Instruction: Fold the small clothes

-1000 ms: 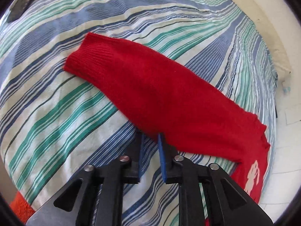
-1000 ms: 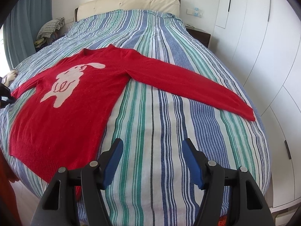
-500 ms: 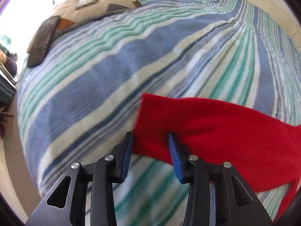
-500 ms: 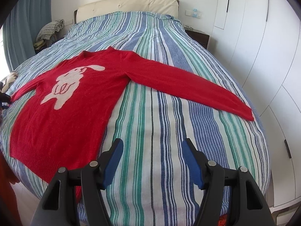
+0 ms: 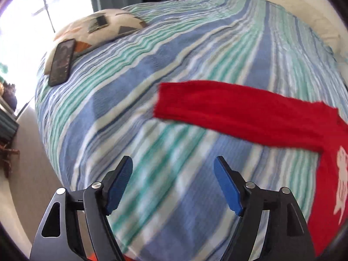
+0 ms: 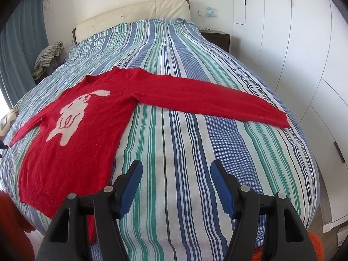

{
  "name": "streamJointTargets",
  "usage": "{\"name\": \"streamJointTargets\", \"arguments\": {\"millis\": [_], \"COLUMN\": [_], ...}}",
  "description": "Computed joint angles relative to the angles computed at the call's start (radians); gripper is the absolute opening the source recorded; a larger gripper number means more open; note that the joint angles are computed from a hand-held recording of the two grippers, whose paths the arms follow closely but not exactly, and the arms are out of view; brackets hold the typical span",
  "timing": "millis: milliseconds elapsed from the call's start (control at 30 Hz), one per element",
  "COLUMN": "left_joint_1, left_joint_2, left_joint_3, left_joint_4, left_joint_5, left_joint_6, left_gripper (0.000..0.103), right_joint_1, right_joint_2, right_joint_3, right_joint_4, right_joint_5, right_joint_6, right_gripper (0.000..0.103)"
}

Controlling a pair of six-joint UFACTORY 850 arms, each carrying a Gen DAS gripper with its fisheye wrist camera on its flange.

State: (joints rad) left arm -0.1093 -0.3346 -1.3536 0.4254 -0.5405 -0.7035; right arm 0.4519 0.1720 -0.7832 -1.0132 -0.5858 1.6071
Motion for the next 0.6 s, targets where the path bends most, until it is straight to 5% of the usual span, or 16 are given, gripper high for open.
{"name": "streamJointTargets", "arguments": {"millis": [200, 400, 500, 600], "left_joint_1": [-0.14, -0.196, -0.196, -0.162], "left_joint_2": [0.02, -0.127, -0.194, -0.181], "left_joint_3": [0.051, -0.085, -0.14, -0.077], "left_joint_4": [-0.128, 0.137, 0.178, 0.086], "left_joint_5": [0.185, 0.205, 0.15, 0.27], "left_joint_6": [0.311, 0.127, 0.119, 0.188], "left_gripper": [0.092, 0.092, 0.103, 0.103], "right_joint_1": [-0.019, -0.008, -0.009, -0.013], "right_joint_2": [0.0, 0.012, 0.006, -0.003], "right_joint_3": [0.005, 0.014, 0.01, 0.003], "right_joint_4": [0.018, -0.002, 0.008, 0.022], "right_joint_5": [0.016, -0.014, -0.022, -0.021], "right_joint_6": [0.01, 0.045, 0.037, 0.017], "right_gripper": [0.065, 0.065, 0.065, 0.065]}}
